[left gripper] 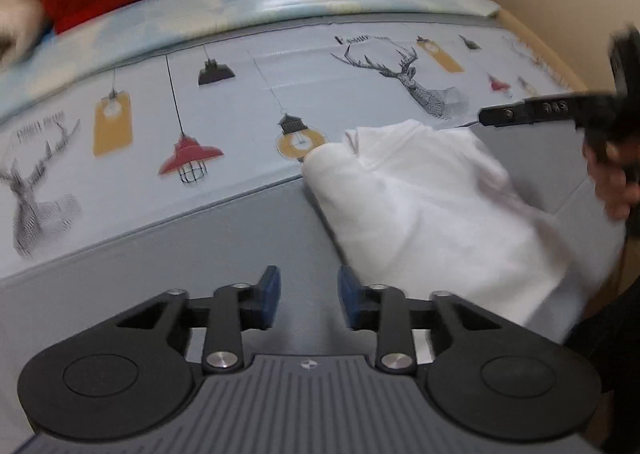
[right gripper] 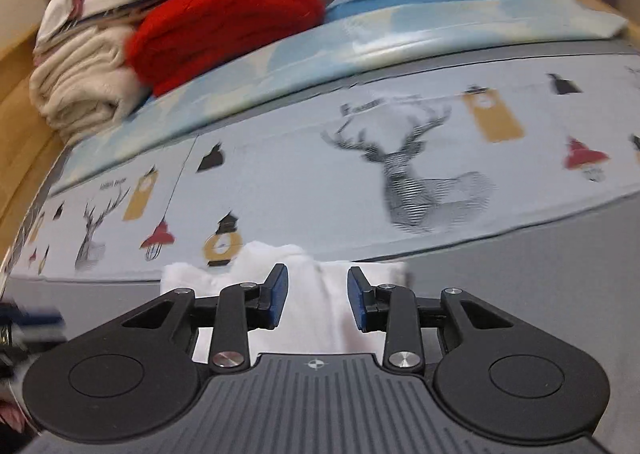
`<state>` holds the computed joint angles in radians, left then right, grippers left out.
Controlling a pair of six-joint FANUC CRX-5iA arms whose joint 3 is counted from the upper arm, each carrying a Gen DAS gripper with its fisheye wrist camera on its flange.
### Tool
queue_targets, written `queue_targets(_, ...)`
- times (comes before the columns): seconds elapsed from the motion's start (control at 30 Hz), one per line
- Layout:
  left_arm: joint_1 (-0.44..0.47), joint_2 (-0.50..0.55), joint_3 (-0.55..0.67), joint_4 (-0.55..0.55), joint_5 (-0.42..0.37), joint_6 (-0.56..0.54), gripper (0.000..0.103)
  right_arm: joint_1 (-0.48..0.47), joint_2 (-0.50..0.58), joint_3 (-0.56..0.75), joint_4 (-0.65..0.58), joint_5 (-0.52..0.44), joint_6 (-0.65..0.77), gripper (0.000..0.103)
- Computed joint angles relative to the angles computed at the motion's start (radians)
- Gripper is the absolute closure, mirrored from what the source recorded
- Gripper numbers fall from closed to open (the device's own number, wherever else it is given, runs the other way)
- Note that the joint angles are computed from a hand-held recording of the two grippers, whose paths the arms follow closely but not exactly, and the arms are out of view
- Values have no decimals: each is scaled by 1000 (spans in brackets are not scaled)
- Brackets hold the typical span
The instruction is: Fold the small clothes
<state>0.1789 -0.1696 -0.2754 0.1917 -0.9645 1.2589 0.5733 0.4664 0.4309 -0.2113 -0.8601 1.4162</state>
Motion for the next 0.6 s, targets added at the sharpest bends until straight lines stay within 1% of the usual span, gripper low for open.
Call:
queue_targets(0.03,-9,-4,-10,5,40,-29,69,5,25,28,5,-22,20,67)
queue_targets(0.07,-6,0,-17,30,52,-53,69,11,57,61,21,-51,22,66)
queue_targets(0.13,0,29,-7,49,34,-42,69,11,115,127,16,-110,12,61)
queue_targets(0.17,-5,45,8,35,19,-24,69,6,138,157,1,-141,14,60)
queue_targets(0.23,-10,58,13,24,28,-25,69,12,176,196,5,-181,3,60)
queue_targets(0.27,-11,64,15,33,35,-26,69,12,189,213,-4,-197,6,65)
queue_targets(0.3,-9,68,14,48,41,-28,69,8,198,231,-24,-211,16,77)
queue_targets(0.33,-6,70,5,65,53,-31,69,11,194,224,-28,-194,23,100)
queue_targets(0.37,-4,69,-8,86,70,-36,69,17,179,201,-19,-155,23,101)
queue_targets(0.4,-3,71,-14,102,83,-42,69,17,152,164,-20,-95,20,101)
queue_targets(0.47,-9,80,-16,127,106,-44,69,20,116,102,25,-8,-28,101)
queue_targets(0.5,-14,87,-15,137,116,-44,69,21,110,82,55,8,-60,101)
queue_targets(0.6,-33,112,-5,149,136,-25,69,24,117,71,115,-38,-93,100)
